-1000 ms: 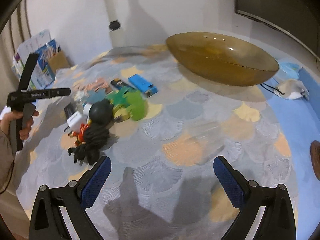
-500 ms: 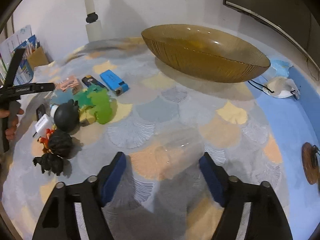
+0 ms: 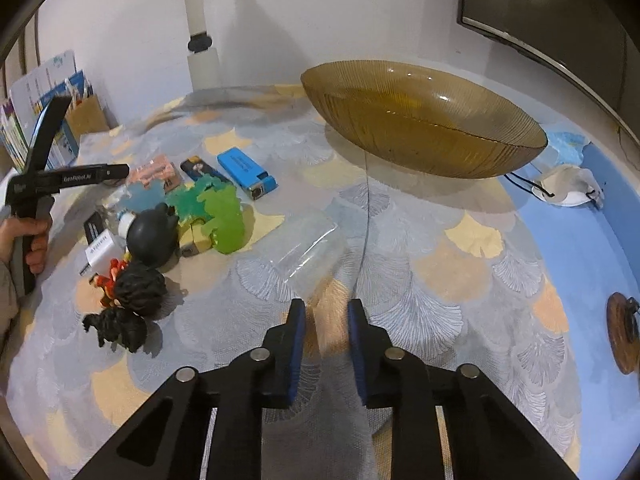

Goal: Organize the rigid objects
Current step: 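Grasp the pink oval gadget with the left tool while the right tool grasps the clear plastic cup, then carry both held items over the amber glass bowl and open both tools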

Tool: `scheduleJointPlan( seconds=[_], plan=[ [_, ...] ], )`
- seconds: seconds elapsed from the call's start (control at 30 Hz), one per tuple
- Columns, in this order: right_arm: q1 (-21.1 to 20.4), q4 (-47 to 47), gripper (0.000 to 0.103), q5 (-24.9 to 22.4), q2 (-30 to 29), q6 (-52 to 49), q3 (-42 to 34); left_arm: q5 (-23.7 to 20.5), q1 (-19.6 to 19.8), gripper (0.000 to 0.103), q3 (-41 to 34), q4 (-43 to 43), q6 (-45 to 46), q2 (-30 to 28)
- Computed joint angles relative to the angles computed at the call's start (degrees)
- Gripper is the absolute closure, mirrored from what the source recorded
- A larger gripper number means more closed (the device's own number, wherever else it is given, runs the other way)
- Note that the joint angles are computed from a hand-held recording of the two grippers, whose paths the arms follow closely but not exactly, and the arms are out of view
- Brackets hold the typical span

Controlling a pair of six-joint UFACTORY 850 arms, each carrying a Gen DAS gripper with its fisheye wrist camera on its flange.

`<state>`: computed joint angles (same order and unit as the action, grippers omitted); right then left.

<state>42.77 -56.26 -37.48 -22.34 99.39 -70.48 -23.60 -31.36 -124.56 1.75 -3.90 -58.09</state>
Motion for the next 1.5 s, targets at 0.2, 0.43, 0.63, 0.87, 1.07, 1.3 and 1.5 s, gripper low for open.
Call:
scheduleJointPlan(
  seconds=[0.2,0.43,0.63,0.87,1.07,1.3,1.5],
  plan=[
    [-0.51,-6.61,0.087,4.47,2.86,9.02,3.77,1.79,-0.04,0.046,1.33,3.82,-4.73,0.99],
    [0.11,-6.84,0.026,2.99,3.14,11.81,1.47,0.59,-0.11,0.046,1.08,5.90,-7.17,0.88],
    [1.09,-4.80,0.007,-3.56,-1.74,-3.84,-6.11,-0.77,-0.21,0.046,-0.41,5.73,-6.61,0.02],
    [-3.06,2.05,0.053,5.45,-5.89,-9.19,-8.43,-1.94,0.05,0.046,-1.81,3.85,-5.75,-0.82],
    [-3.88,-2.45,0.057,8.57,-4.13,-1.13,-5.53,-1.73,0.25,0.046,-1.76,2.90,-5.72,-0.81],
    [-3.68,-14.59,0.057,12.29,0.08,13.91,-1.24,3.24,0.82,0.046,2.80,-7.95,4.17,2.03],
    [-5.63,-20.41,0.057,13.04,4.58,15.05,-1.69,1.75,-1.37,0.046,-4.51,-14.50,11.08,0.13]
  ],
)
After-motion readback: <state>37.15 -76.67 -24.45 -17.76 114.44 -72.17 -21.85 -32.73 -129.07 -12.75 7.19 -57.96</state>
